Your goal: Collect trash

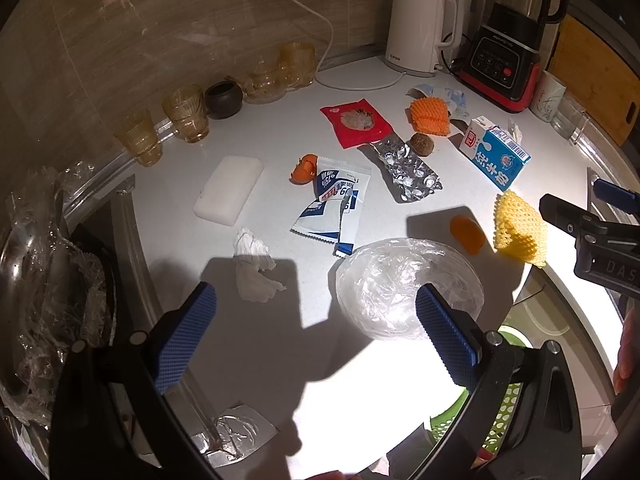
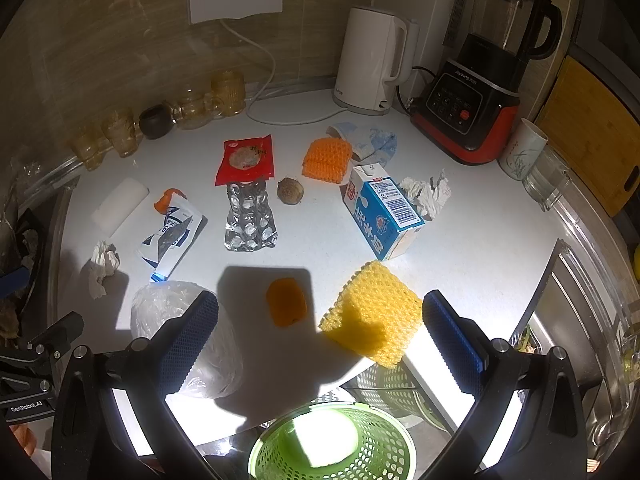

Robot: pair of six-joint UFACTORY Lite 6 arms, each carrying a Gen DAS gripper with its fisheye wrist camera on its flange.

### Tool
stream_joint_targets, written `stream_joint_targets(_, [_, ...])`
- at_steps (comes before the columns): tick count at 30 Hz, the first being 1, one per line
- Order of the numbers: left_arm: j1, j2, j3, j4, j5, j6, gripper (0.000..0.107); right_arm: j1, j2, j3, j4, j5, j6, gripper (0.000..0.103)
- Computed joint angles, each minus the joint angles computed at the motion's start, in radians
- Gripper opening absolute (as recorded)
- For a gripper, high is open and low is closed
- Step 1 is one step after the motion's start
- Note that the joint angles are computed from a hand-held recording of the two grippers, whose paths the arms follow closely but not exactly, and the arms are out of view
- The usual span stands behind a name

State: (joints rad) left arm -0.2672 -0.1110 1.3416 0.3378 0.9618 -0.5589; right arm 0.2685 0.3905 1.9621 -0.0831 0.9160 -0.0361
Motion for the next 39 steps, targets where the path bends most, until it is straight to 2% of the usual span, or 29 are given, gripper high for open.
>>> stream_joint_targets(33, [0.004, -0.003, -0.001, -0.001, -0.004, 0.009, 0.095, -0.001, 0.001, 0.004, -0.001, 0.008, -0.001, 0.101])
stream_joint_targets(39, [0.031, -0.025, -0.049, -0.007, -0.047, 0.034, 0.095, 0.003, -0.026, -0.055, 0.011, -0.021, 0.006, 0.101])
